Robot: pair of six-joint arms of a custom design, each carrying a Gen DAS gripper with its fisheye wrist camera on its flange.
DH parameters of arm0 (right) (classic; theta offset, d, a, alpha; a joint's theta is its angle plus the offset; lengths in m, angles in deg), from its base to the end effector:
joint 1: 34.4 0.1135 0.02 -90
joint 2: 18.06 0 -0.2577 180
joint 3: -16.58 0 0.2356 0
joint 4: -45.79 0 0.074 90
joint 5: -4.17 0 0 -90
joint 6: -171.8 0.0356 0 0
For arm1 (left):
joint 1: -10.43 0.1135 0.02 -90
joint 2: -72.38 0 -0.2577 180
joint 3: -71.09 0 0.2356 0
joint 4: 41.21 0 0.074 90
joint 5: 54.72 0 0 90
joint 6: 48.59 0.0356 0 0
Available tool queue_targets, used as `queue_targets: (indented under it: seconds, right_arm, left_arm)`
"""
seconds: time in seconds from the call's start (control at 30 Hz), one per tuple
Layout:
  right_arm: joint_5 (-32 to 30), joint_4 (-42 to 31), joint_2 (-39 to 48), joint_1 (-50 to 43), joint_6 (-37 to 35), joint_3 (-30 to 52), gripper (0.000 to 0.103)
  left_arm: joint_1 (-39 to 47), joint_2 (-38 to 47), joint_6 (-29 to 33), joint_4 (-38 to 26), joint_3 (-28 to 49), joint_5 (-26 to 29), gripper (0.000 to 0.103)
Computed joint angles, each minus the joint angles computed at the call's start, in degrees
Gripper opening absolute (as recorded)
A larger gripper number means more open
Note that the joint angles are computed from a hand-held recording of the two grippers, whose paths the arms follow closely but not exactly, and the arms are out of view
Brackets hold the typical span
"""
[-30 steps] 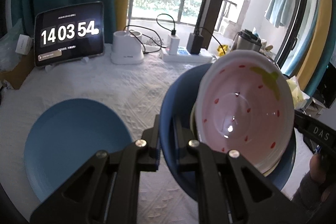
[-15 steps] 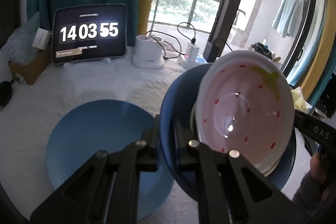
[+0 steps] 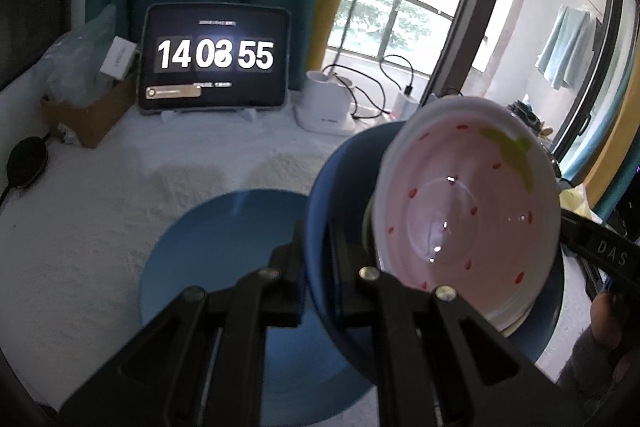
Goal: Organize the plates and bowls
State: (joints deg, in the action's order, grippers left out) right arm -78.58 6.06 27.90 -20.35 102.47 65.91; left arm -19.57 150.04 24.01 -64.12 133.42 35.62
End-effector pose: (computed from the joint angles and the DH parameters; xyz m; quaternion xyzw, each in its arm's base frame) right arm 0.1603 0.0355 0.2478 0.0799 0.8875 0.0805 0.4466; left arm 0.2408 -0.1393 0.2351 0.1000 0.8941 -0.1779 0.3986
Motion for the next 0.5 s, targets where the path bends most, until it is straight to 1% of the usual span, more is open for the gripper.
queue_targets:
  seconds: [0.27, 0.5]
  right_arm:
    - [4.2, 2.2, 5.8, 7.1, 2.3, 2.8, 0.008]
    - [5.5, 5.1, 11.9, 11.2, 4.0, 4.6, 0.008]
  left_arm:
    - [5.6, -1.9, 1.4, -0.1, -1.6, 2.8, 0.007]
    - [10.3, -2.5, 2.7, -0.6, -2.9, 4.8, 0.007]
